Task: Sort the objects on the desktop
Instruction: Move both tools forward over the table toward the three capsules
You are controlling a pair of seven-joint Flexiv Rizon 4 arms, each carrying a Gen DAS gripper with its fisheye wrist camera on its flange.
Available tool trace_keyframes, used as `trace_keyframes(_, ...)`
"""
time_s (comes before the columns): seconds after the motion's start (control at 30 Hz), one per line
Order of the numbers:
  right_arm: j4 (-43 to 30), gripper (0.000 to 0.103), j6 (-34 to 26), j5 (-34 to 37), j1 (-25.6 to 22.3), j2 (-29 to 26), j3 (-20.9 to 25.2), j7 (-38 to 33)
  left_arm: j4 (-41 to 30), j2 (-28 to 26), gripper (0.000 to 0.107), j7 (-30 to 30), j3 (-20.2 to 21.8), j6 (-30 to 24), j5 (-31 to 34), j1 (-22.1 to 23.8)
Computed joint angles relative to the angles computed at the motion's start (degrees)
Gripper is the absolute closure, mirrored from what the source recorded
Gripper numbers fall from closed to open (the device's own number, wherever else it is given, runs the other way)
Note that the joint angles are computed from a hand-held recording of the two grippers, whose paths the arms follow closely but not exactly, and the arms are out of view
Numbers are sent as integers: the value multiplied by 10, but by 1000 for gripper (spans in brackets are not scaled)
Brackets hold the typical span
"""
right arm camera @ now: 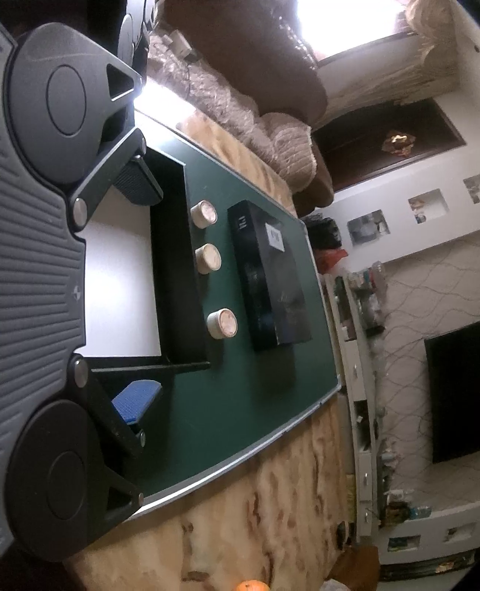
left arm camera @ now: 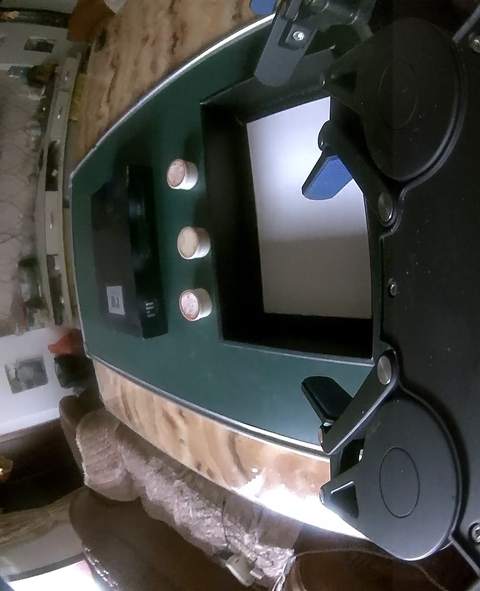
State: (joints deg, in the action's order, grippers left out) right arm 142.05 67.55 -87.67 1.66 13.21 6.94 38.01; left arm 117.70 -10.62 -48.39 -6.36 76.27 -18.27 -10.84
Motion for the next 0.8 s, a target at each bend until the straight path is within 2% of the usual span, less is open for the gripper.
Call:
trace_keyframes(0.13,-1,0,-5,-6,0,-1,1,7,3,3,4,-11,-3,-3,-11,-3)
trace_keyframes(0.2,0,0,-3,-1,-1,-2,-2,0,4,3,4,13,-18,-12,-50,6)
trace_keyframes(0.27,3,0,8,29,-5,-11,-9,-37,7,3,4,34,-26,-15,-85,10)
trace_keyframes(0.3,7,0,21,12,-13,-10,-15,-29,9,4,4,42,-28,-15,-101,12)
trace_keyframes(0.33,5,0,12,33,-11,-11,-8,-44,9,3,4,47,-27,-18,-111,12)
trace_keyframes(0.4,-18,0,-52,128,18,-19,27,-107,8,3,4,55,-26,-24,-127,13)
trace_keyframes(0.53,-15,0,-58,144,21,-16,30,-117,5,1,4,56,-18,-28,-134,10)
trace_keyframes(0.73,-36,0,-80,248,44,-37,37,-199,8,1,4,59,-12,-21,-134,11)
trace_keyframes(0.8,-47,0,-107,278,54,-42,43,-223,7,2,4,62,-13,-23,-138,14)
